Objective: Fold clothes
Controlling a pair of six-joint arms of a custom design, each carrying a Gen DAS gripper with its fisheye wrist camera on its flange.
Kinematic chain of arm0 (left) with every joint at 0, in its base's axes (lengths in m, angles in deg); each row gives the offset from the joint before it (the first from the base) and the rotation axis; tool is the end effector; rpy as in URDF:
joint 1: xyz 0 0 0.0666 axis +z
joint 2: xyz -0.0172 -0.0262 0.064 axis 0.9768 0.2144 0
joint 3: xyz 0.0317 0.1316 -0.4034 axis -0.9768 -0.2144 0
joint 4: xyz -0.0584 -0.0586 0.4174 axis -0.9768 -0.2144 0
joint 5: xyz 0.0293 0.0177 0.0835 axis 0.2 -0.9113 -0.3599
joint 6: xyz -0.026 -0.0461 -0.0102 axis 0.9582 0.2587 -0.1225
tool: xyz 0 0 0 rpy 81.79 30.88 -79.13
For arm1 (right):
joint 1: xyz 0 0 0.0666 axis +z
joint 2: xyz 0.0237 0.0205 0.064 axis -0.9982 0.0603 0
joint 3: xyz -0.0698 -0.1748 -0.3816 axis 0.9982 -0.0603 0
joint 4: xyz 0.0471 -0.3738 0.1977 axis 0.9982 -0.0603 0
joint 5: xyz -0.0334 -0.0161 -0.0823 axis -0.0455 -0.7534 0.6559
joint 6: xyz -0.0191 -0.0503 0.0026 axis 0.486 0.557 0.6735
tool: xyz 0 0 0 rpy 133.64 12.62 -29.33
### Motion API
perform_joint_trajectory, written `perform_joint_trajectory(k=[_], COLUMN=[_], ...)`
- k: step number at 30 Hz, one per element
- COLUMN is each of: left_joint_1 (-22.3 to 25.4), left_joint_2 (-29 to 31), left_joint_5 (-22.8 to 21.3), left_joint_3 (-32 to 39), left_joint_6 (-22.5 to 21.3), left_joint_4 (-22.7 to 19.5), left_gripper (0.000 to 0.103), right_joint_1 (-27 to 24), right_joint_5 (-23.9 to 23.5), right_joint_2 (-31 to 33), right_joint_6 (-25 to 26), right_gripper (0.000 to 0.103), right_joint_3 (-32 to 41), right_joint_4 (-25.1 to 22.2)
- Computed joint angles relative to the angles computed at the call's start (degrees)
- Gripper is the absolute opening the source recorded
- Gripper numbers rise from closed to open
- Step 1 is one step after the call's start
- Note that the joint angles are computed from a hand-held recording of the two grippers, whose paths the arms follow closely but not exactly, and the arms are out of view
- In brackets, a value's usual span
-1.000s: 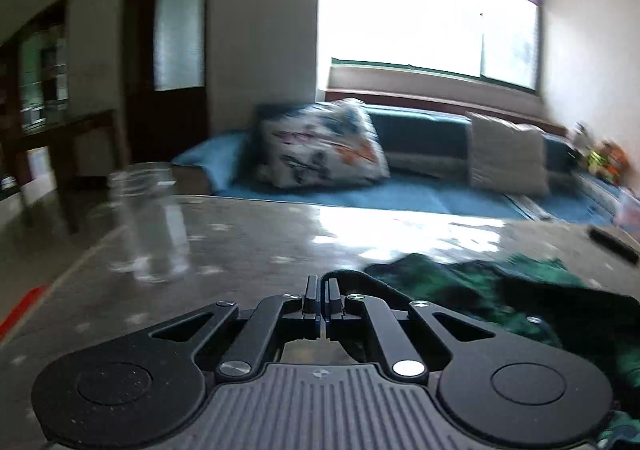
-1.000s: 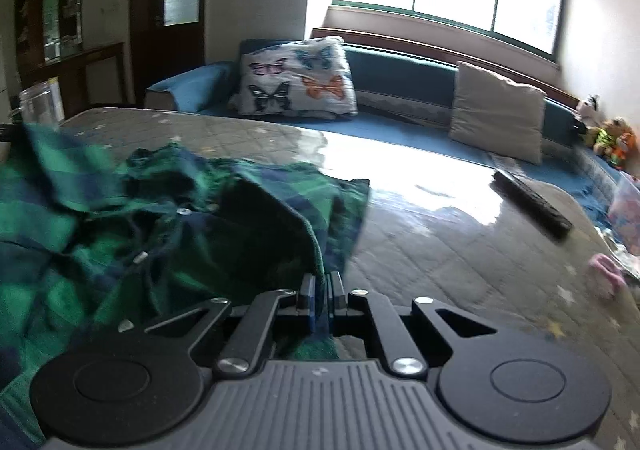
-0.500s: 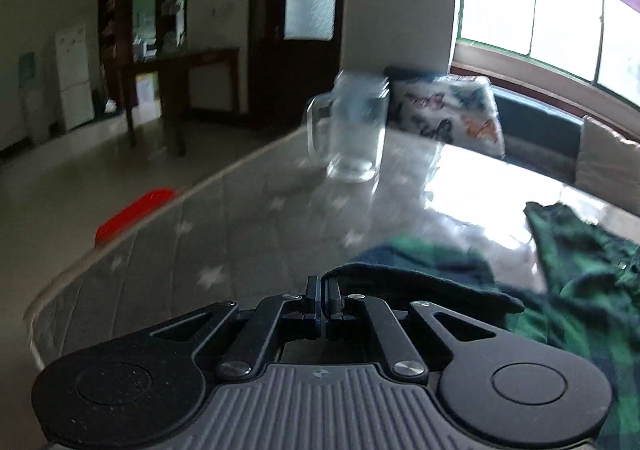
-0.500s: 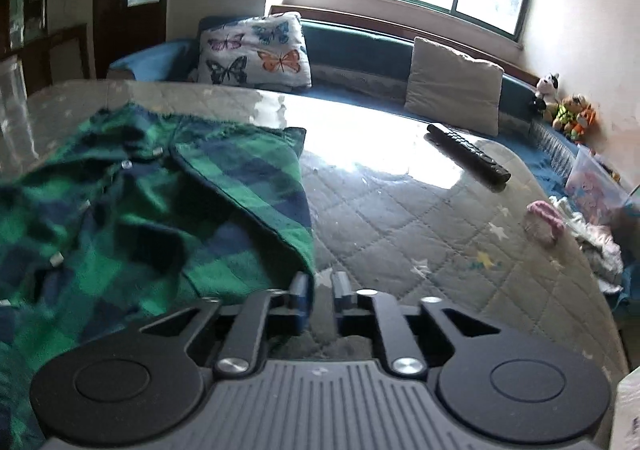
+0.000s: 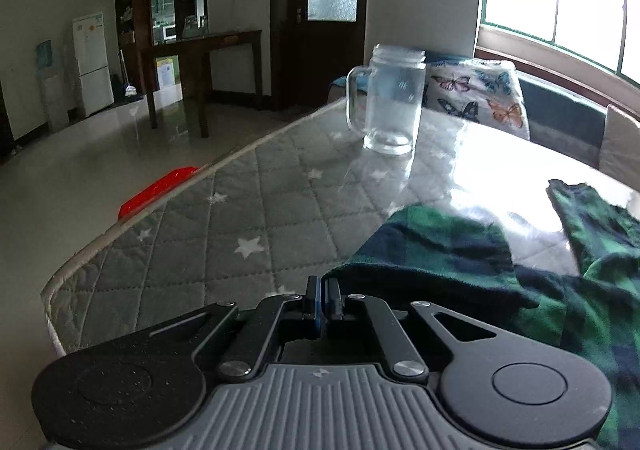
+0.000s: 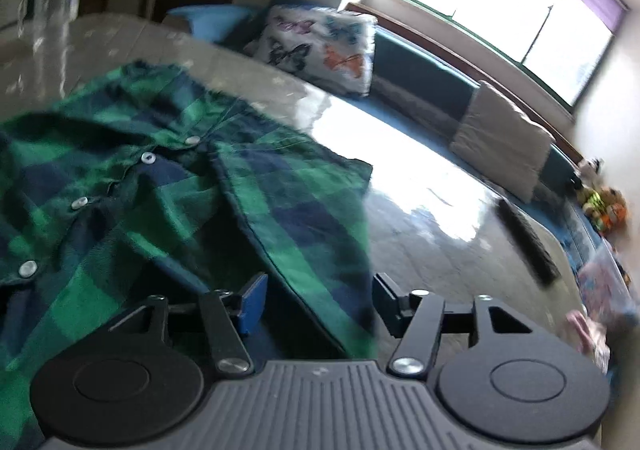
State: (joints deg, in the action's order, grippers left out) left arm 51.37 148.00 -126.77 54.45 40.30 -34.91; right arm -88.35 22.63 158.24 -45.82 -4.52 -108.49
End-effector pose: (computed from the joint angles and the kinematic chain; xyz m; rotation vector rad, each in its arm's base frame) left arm 0.3475 -0.1441 0.3810 -0.7084 2.1435 0.3403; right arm 0.5393 -0.0149 0.3985 -0.6770 2.2159 -0.2335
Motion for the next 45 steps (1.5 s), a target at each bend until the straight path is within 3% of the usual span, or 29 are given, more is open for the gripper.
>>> perform_joint_trajectory(k=[6,14,20,24,27,31,36,38,41,45], left_joint_1=[1.1,1.4,1.2,0.8,0.6,-0.1,-1.2,-1.6,-1.9,-1.5], left_joint_2=[0.7,1.3,1.7,2.6,3.0,2.9,2.7,2.8,2.8,2.6], left_joint_5=[1.5,2.1,2.2,1.5,0.9,-0.4,-1.7,-2.5,-3.4,-3.6], left_joint_3=[-0.4,-0.3,0.0,0.5,1.0,1.4,2.0,2.3,2.5,2.5], left_joint_6=[-0.7,-0.8,-0.2,0.5,0.8,0.9,1.2,1.1,0.9,0.7], left_joint_4=[0.1,-0.3,-1.0,-2.4,-3.4,-4.5,-6.2,-6.8,-7.4,-7.3], left_gripper=[0.003,0.007,0.012,0.025,0.036,0.048,0.058,0.067,0.070,0.073], right_joint_1=[1.6,-4.9,-13.5,-18.7,-20.0,-18.8,-15.6,-14.4,-14.2,-16.0], right_joint_5=[4.1,7.6,7.3,2.5,1.7,2.7,2.6,2.5,2.7,7.6], right_joint_2=[1.8,1.3,0.3,1.0,0.3,-3.5,-4.9,-4.3,-3.6,-1.9], right_joint_6=[-1.7,-11.6,-19.5,-25.9,-23.6,-16.3,-8.2,-6.6,-8.7,-14.9], right_gripper=[0.059,0.060,0.066,0.068,0.069,0.081,0.083,0.084,0.084,0.084], right_joint_3=[0.5,1.2,0.9,1.4,-1.1,-6.3,-8.0,-7.5,-6.5,-3.4], right_joint_4=[6.5,11.7,7.9,-0.4,-1.7,3.8,8.4,9.9,12.6,16.5])
